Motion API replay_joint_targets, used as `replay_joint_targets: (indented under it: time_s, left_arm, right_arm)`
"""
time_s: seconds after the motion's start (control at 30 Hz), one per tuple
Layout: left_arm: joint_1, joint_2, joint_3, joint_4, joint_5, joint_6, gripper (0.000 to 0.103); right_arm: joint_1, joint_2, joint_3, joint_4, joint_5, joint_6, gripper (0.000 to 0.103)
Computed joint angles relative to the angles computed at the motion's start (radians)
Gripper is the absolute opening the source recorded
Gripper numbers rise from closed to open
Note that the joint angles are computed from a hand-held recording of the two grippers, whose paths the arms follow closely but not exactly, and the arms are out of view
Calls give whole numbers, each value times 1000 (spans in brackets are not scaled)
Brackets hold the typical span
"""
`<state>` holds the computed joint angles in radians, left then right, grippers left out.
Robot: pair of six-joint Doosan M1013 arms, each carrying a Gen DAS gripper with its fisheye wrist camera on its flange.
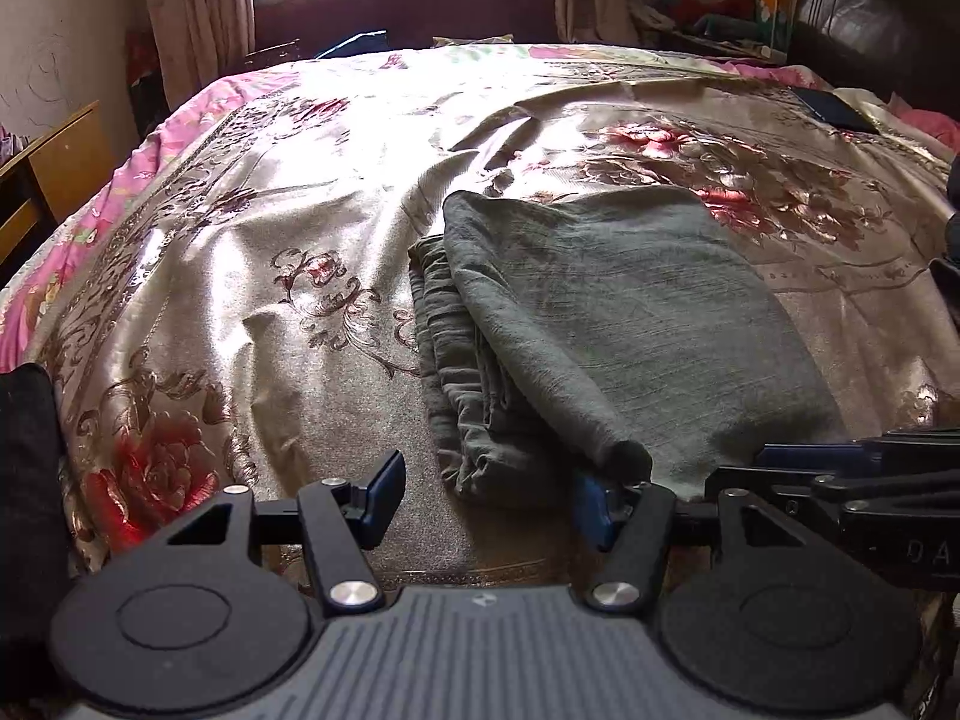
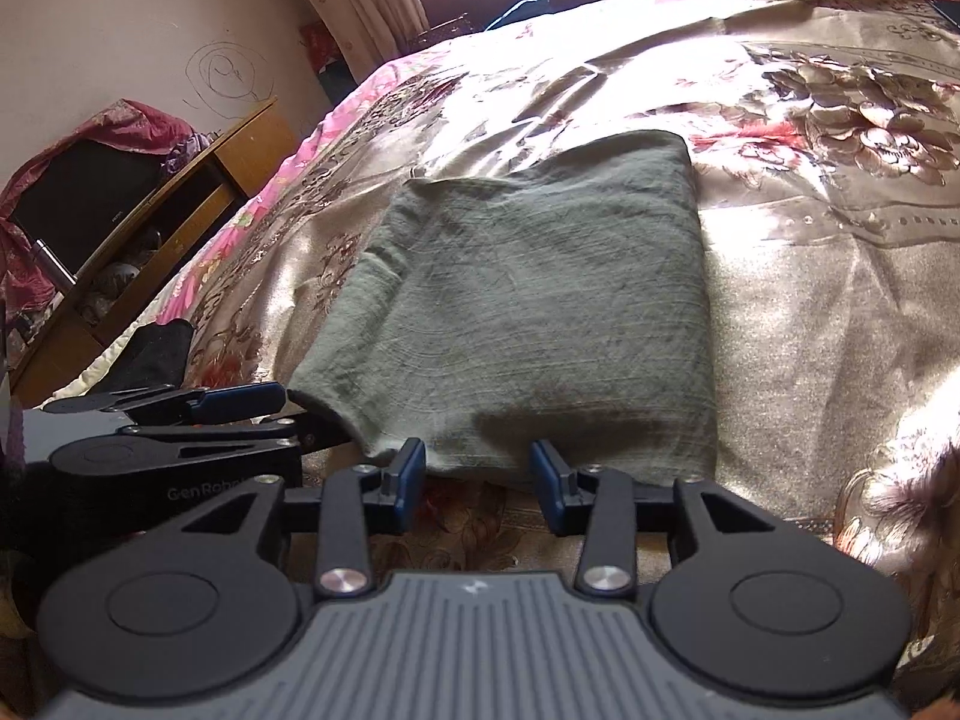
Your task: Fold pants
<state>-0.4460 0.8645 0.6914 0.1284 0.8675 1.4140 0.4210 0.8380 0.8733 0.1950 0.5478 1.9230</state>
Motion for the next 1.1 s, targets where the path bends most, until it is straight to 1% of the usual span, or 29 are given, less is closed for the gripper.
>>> replay_joint_targets:
  time_s: [0.07, 0.13, 0.2, 0.27, 0.33, 0.37, 0.47, 0.5, 0.6, 0.7, 0.77, 0.83, 0.87, 0.9, 0.97, 1.03, 1.07, 1.1]
  left_arm:
    - [1, 2, -4, -6, 3, -1, 72]
    - [1, 2, -3, -8, 0, -7, 72]
    - [3, -11, 21, -13, -35, -19, 72]
    - [8, -32, 62, -27, -97, -33, 72]
    - [14, -55, 105, -37, -164, -61, 73]
    - [16, -59, 113, -38, -178, -76, 75]
    - [21, -51, 96, -48, -154, -93, 77]
    - [21, -51, 97, -51, -156, -89, 77]
    - [20, -69, 131, -60, -210, -68, 77]
    - [23, -90, 170, -65, -274, -82, 79]
    - [31, -96, 180, -90, -297, -100, 81]
    - [43, -85, 157, -161, -275, -66, 83]
    - [50, -68, 125, -212, -242, -25, 83]
    - [53, -49, 90, -225, -211, 1, 83]
    - [50, 4, -10, -183, -132, 23, 83]
    - [51, 56, -102, -189, -82, 57, 83]
    - [53, 99, -181, -207, -33, 84, 83]
    - [53, 135, -246, -210, -3, 102, 83]
  right_arm:
    - [0, -4, 8, 8, -17, -12, 41]
    - [2, -15, 27, -31, -51, 31, 41]
    - [0, -31, 56, -25, -108, 32, 41]
    - [-2, -37, 68, -33, -134, 47, 43]
    - [-2, -33, 61, -84, -123, 108, 44]
    - [-4, -29, 55, -76, -114, 108, 45]
    - [-9, -19, 41, -36, -92, 89, 45]
    - [-9, -18, 39, -35, -89, 86, 45]
    - [-6, -18, 38, -46, -87, 81, 45]
    - [-1, -21, 44, -2, -107, 7, 45]
    - [6, -22, 44, 47, -121, -85, 45]
    - [13, -11, 22, 104, -108, -173, 45]
    - [16, 1, 0, 126, -89, -213, 45]
    - [20, 15, -27, 124, -64, -235, 45]
    - [30, 47, -88, 74, -13, -235, 45]
    - [38, 71, -130, 15, 8, -215, 45]
    - [41, 82, -150, -18, 18, -196, 45]
    - [44, 94, -171, -63, 31, -162, 45]
